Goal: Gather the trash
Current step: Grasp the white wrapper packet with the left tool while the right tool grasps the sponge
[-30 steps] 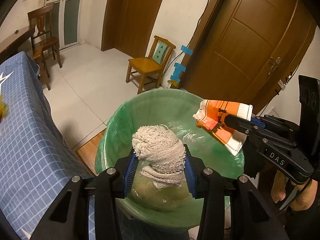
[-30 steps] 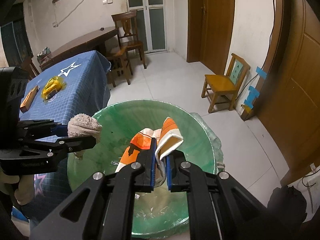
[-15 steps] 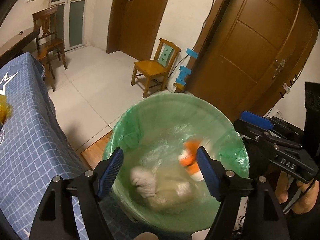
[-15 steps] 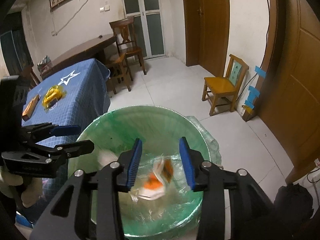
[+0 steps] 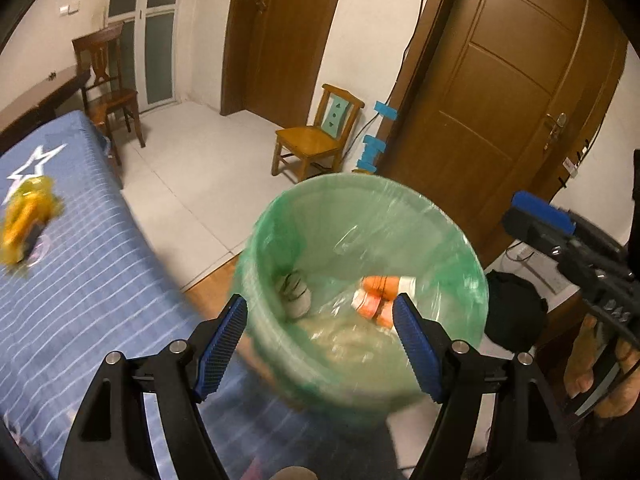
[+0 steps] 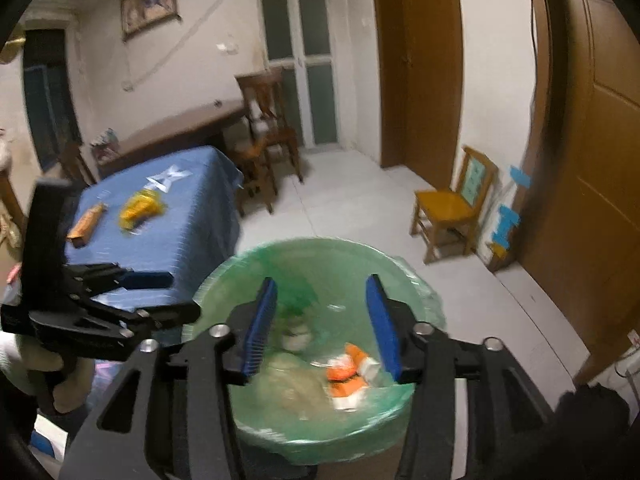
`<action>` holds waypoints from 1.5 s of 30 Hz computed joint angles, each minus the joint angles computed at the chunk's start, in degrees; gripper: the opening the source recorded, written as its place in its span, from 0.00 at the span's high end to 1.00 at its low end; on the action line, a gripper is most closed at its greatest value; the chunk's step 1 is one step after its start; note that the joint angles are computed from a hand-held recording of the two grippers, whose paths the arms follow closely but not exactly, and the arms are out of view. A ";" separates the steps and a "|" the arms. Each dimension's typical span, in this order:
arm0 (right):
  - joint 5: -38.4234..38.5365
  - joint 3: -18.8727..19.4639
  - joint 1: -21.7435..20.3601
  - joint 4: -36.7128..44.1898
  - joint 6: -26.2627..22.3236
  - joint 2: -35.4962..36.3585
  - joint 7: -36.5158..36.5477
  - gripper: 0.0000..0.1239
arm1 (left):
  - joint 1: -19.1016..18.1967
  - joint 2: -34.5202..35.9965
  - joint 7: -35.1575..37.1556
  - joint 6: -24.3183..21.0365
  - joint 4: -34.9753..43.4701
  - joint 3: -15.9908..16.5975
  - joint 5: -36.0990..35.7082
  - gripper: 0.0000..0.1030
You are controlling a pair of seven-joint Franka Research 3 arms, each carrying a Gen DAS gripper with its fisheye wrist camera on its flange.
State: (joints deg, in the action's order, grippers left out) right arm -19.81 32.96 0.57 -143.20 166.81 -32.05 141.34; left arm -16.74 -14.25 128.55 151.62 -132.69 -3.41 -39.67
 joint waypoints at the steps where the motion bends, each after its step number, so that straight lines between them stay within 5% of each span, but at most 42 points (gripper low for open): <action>1: -0.18 0.80 0.24 -0.25 1.46 -0.26 0.53 0.59 | 0.36 -2.23 0.48 0.17 -2.04 0.37 0.04 0.26; 9: 1.02 9.27 -1.59 2.97 8.58 3.52 0.96 0.57 | 2.86 -20.85 -1.12 -1.07 -16.31 8.36 5.10 0.26; 15: -0.21 15.66 -3.94 8.70 9.41 10.82 -0.43 0.56 | 10.41 -32.95 -3.53 -1.27 -22.98 13.59 15.58 0.26; 21: -7.60 22.80 -8.02 15.53 9.64 19.16 2.59 0.56 | 20.11 -33.36 -6.74 -1.20 -23.14 19.38 25.01 0.33; 26: -22.78 30.90 -13.42 22.95 6.79 29.70 11.23 0.56 | 21.20 -31.15 -4.87 -3.40 -21.89 22.26 27.28 0.45; 30: -32.91 28.16 -7.74 28.13 3.64 38.35 16.75 0.56 | 20.11 -28.61 -3.45 -3.83 -20.57 22.61 26.51 0.52; 37: -35.05 21.08 2.05 33.76 1.97 45.08 16.87 0.56 | 20.00 -22.87 -2.51 -2.20 -19.39 21.36 24.82 0.59; 45: -33.80 14.10 10.65 38.27 -0.12 48.23 13.51 0.56 | 23.41 -30.10 -0.58 -2.93 -23.57 22.38 24.93 0.62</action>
State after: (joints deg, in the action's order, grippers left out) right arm -53.60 47.06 11.21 -104.93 166.69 16.17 154.84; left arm 6.67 -44.36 127.97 148.69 -156.26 18.97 -14.74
